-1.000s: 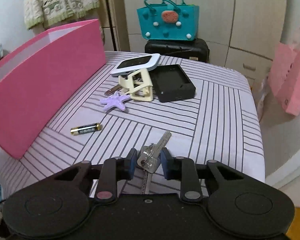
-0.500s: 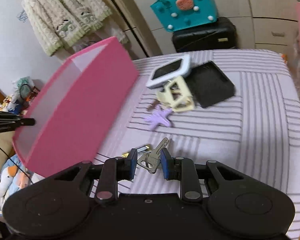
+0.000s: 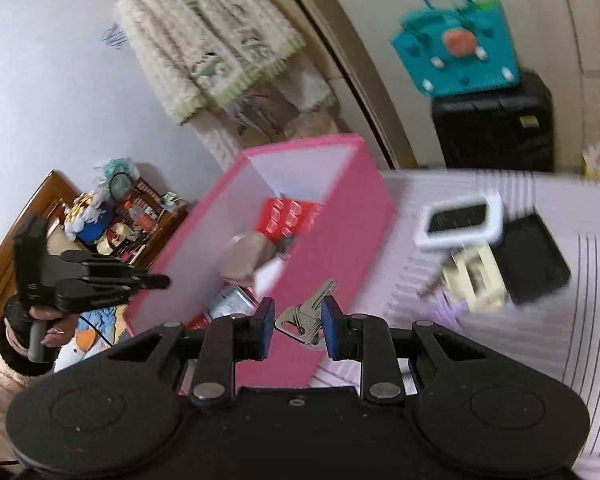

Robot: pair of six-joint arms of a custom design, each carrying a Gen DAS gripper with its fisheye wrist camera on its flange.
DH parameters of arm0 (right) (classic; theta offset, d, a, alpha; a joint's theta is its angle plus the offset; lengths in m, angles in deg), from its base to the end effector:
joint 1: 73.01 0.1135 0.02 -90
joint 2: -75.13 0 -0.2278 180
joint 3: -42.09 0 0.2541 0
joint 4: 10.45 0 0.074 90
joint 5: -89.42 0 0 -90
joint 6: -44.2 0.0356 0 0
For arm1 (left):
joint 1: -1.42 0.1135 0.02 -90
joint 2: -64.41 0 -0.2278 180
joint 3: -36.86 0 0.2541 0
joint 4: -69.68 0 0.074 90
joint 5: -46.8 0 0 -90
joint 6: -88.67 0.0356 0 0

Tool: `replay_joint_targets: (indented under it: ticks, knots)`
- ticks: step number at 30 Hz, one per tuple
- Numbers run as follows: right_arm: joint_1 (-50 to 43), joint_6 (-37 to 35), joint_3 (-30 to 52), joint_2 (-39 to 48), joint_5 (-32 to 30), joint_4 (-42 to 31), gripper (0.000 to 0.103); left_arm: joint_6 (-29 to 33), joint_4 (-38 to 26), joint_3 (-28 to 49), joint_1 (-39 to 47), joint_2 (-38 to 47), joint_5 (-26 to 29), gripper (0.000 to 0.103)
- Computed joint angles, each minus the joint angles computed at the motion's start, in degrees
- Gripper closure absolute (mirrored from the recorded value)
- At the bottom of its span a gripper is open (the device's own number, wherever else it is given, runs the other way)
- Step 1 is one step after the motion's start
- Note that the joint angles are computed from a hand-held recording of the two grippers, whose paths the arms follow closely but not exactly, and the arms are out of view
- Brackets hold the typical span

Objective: Organize rigid objects
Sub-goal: 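Carry the silver keys into the pink box and release, then grasp the AA battery with the right gripper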

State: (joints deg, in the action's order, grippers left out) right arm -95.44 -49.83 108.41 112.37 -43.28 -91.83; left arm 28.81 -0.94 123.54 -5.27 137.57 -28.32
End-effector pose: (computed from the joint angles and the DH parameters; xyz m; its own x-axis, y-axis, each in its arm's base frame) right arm 0.1220 -0.0242 0.2956 -0.7223 0.2423 -0.6477 -0.1541 0.8567 0.4923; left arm 0.2571 -0.0394 0.2999 -0.5951 0.5584 -0.5780 0.6359 0.7669 0.0863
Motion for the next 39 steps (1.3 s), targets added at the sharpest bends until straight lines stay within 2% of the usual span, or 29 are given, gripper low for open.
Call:
replay_joint_targets:
  ticks: [9, 15, 21, 26, 31, 33, 37, 39]
  knots:
    - [18.81, 9.65, 8.83, 5.40, 10.32, 7.89, 0.074, 0.75, 0.41, -0.38, -0.09, -0.30, 0.02, 0.096]
    - [29.91, 12.85, 6.69, 10.77, 17.18, 14.05, 0.074, 1.33, 0.91, -1.11, 0.66, -0.74, 1.14, 0.096]
    - [34.54, 13.72, 4.59, 16.88, 20.15, 20.05, 0.074, 1.58, 0.98, -1.40, 1.32, -0.88, 2.24, 0.096]
    - [37.48, 12.85, 2.37, 19.82, 25.07, 20.74, 0.075, 1.81, 1.21, -1.83, 1.64, -1.27, 2.71, 0.095]
    - [41.69, 11.30, 1.78, 14.33, 34.32, 17.97, 0.074, 1.90, 1.57, -2.18, 1.85, -1.40, 3.34, 0.095]
    - [42.04, 9.71, 2.57, 12.97, 35.43, 16.24, 0.073, 1.92, 1.33, -1.86, 1.97, -1.12, 3.58, 0.095]
    - [39.49, 14.29, 1.43, 5.71, 38.47, 15.84, 0.072, 1.68, 1.87, -2.64, 2.22, -1.73, 3.82, 0.095]
    - [35.80, 13.20, 1.38, 1.66, 37.74, 14.25, 0.072, 1.50, 1.82, -2.59, 2.62, -1.66, 4.32, 0.095]
